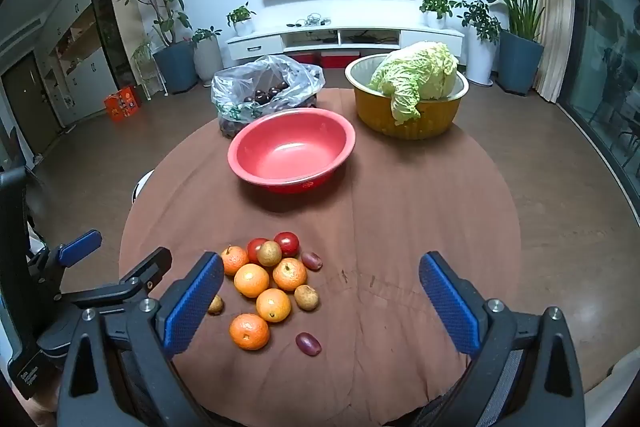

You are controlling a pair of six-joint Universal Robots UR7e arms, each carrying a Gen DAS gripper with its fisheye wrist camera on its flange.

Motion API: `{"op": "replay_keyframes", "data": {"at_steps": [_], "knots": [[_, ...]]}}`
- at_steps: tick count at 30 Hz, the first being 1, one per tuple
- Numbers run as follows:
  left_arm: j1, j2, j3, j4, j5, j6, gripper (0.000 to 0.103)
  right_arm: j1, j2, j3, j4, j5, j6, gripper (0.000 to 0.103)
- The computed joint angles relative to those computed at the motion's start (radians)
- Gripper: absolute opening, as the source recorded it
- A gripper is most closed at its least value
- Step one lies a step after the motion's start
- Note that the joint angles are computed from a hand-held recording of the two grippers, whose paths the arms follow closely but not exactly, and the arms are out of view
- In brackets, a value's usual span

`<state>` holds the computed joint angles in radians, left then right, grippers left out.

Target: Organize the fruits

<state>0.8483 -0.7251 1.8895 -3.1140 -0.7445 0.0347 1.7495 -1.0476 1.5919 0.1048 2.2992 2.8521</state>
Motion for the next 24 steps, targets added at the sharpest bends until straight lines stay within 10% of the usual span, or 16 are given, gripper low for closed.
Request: {"op": "replay_keyframes", "data": {"at_steps": [24], "knots": [[0.013,0.008,-0.008,0.010,-0.004,-0.009,0.103,-0.005,0.036,-0.027,0.018,0.045,0.008,0.100]]}}
